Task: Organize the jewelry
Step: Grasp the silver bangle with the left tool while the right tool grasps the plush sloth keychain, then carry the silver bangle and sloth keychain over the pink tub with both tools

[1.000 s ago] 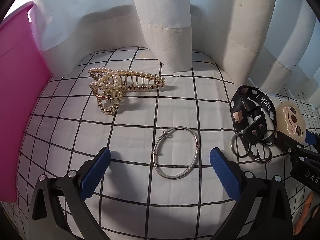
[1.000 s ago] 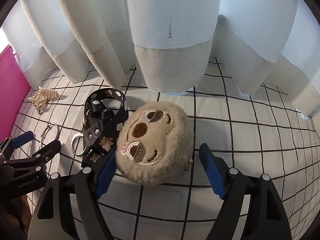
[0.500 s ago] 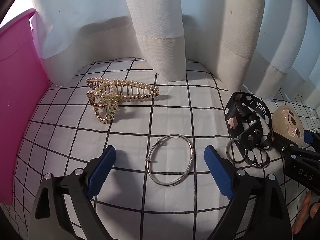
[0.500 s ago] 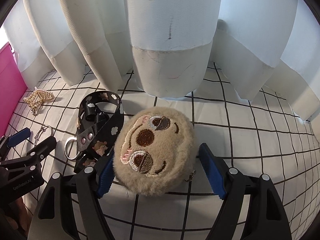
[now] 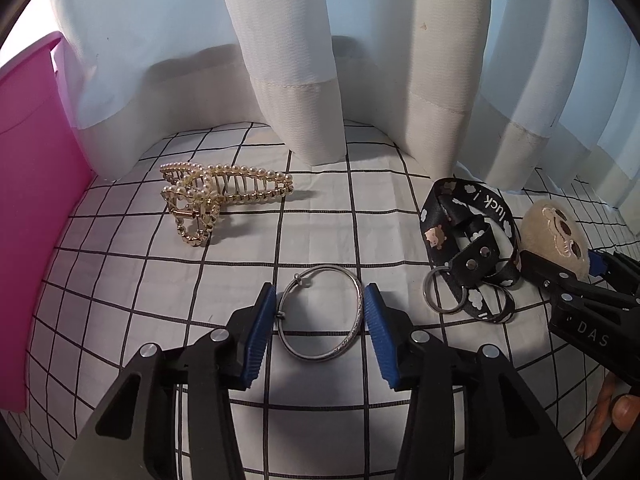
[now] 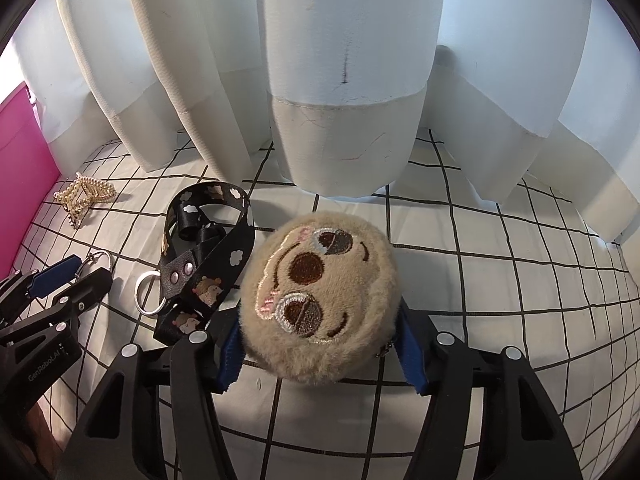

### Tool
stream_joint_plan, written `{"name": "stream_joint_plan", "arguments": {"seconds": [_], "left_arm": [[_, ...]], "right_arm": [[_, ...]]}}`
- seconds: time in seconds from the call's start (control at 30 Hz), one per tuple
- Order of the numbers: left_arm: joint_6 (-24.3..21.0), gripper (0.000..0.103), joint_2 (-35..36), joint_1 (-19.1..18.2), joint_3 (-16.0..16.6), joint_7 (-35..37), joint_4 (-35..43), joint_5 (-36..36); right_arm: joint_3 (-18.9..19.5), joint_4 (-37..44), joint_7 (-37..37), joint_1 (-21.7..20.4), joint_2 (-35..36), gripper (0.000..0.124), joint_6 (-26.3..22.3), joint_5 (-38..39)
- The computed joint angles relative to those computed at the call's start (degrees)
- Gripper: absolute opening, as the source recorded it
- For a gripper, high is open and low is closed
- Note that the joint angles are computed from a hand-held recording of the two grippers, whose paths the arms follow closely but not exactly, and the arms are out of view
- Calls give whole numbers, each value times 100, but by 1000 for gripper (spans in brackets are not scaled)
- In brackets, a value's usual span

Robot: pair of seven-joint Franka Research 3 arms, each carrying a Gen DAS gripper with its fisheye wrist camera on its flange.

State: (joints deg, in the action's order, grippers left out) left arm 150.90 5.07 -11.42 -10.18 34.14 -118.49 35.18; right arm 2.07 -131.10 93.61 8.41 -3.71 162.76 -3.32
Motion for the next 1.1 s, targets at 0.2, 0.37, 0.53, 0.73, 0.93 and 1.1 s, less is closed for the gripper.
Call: {"name": "stream_joint_plan", "arguments": {"seconds": [0.2,0.37,0.53,0.73,0.93,1.1], "left_arm": [[-92,44,-102,105,-13,403,-53,-638],[-139,44,-366,117,-48,521,-185,-849],[-168,44,-616,180,-44,642,-291,-1034],[-193,44,-1051,234,-67,784,-500,-1169],[-222,44,-1571,294,-65,925,-701,-1332],[-348,44,-2030,370,-62,1045,-798,-1389]], "right_arm": [[-67,-125,-419,58,-233,60,-39,622],[-53,-137,-543,-19,-422,60,-265,789],[-7,-280,-570,-98,-774,60,-496,779],[97,-454,-580,-136,-1310,60,-800,718],[203,-452,-575,-79,-1735,60,-1048,787],[302,-307,-561,37,-1931,60,-1195,868]]}}
